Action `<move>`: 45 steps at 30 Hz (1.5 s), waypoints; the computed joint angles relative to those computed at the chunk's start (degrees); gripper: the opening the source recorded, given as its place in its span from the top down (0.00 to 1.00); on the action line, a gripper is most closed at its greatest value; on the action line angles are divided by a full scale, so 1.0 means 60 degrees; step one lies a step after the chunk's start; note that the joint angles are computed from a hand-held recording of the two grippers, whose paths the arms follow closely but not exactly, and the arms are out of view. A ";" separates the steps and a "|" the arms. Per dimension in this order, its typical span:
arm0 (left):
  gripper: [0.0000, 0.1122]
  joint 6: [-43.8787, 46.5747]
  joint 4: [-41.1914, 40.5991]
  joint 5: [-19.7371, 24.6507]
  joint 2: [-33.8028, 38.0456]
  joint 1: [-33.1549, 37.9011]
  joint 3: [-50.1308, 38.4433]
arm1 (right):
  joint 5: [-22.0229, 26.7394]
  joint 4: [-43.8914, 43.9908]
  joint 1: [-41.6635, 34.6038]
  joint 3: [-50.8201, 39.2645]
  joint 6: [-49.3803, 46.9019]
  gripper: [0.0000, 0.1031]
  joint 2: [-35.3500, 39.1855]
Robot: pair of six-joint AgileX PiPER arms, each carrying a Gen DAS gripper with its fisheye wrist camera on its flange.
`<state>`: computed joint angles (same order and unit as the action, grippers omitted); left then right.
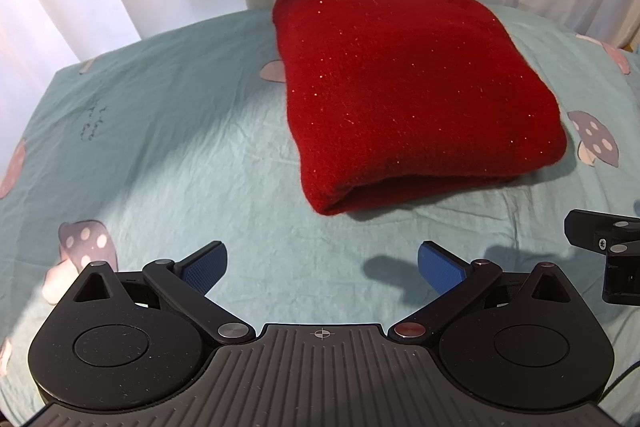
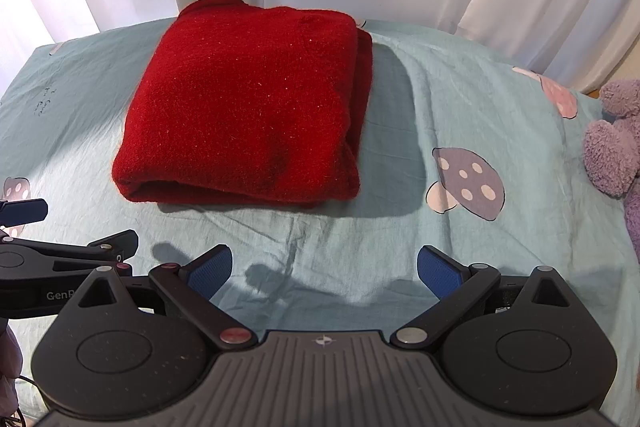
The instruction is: Fold small clothes
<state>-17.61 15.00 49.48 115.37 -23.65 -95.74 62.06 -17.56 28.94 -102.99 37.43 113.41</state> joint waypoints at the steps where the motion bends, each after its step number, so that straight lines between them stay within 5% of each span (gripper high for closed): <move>1: 0.08 0.0009 -0.0017 0.0009 0.0008 0.0001 -0.0010 | 0.0004 -0.0010 0.0005 -0.0006 0.0013 0.04 0.0004; 38: 0.08 0.0321 -0.0643 0.0003 0.0124 0.0119 -0.0174 | 0.0075 -0.0097 -0.0041 -0.0076 0.0011 0.04 0.0053; 45: 0.08 0.0388 -0.0744 -0.0460 -0.0113 0.0144 0.0239 | 0.0082 -0.0179 -0.0014 -0.0054 0.0077 0.04 0.0010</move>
<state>-15.28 10.54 46.73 114.69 -22.79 -94.31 62.55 -18.63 28.85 -103.32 37.89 113.47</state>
